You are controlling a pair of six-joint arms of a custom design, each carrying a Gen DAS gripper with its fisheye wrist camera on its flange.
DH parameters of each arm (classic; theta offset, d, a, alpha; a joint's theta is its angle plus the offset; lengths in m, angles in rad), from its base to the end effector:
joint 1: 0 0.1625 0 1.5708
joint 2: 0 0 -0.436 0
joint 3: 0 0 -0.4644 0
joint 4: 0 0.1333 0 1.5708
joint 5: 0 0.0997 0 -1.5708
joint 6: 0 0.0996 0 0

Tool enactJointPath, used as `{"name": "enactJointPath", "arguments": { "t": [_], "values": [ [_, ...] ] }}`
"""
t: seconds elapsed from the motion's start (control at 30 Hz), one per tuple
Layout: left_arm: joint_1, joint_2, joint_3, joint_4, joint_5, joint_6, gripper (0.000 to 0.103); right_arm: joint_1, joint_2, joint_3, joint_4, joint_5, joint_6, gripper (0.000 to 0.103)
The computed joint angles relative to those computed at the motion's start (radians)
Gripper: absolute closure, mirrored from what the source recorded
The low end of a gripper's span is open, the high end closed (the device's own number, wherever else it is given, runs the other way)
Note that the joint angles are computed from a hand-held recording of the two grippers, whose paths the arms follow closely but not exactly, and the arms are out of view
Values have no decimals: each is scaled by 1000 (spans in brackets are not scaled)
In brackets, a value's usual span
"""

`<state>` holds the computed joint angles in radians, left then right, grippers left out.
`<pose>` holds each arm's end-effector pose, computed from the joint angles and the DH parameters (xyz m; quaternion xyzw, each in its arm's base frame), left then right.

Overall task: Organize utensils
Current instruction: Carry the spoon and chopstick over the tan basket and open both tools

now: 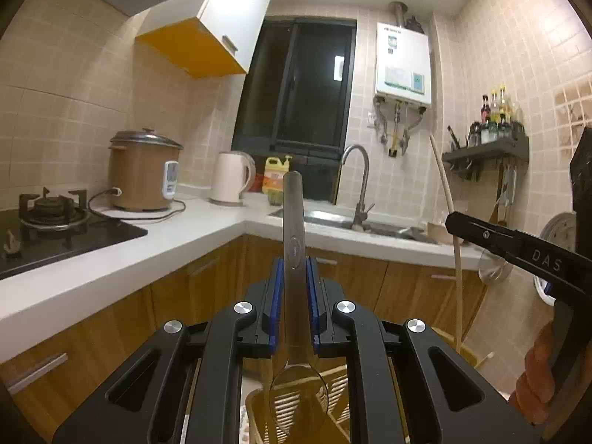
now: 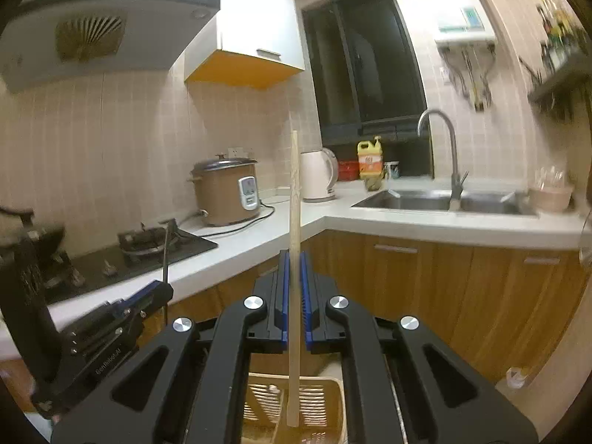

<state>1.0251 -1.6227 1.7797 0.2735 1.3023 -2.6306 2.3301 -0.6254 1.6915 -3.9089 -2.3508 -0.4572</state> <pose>-0.1135 -0.4947 0.3946 0.3582 0.7569 -0.5368 0.1034 0.5106 -0.4461 0.0857 0.2399 -0.7397 0.5891 0.2197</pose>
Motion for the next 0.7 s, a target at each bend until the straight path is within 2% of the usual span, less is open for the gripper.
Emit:
{"name": "enactJointPath", "arguments": {
  "t": [0.4, 0.5, 0.7],
  "values": [
    [2, -78, 112, -146, -39, 43, 91, -15, 36, 12, -12, 19, -140, 99],
    [11, -87, 117, -121, -28, 7, 91, -18, 27, 43, -5, 31, -120, 99],
    [9, -92, 93, 0, -46, -11, 90, -12, -31, 124, 62, 39, -4, 98]
  ]
}}
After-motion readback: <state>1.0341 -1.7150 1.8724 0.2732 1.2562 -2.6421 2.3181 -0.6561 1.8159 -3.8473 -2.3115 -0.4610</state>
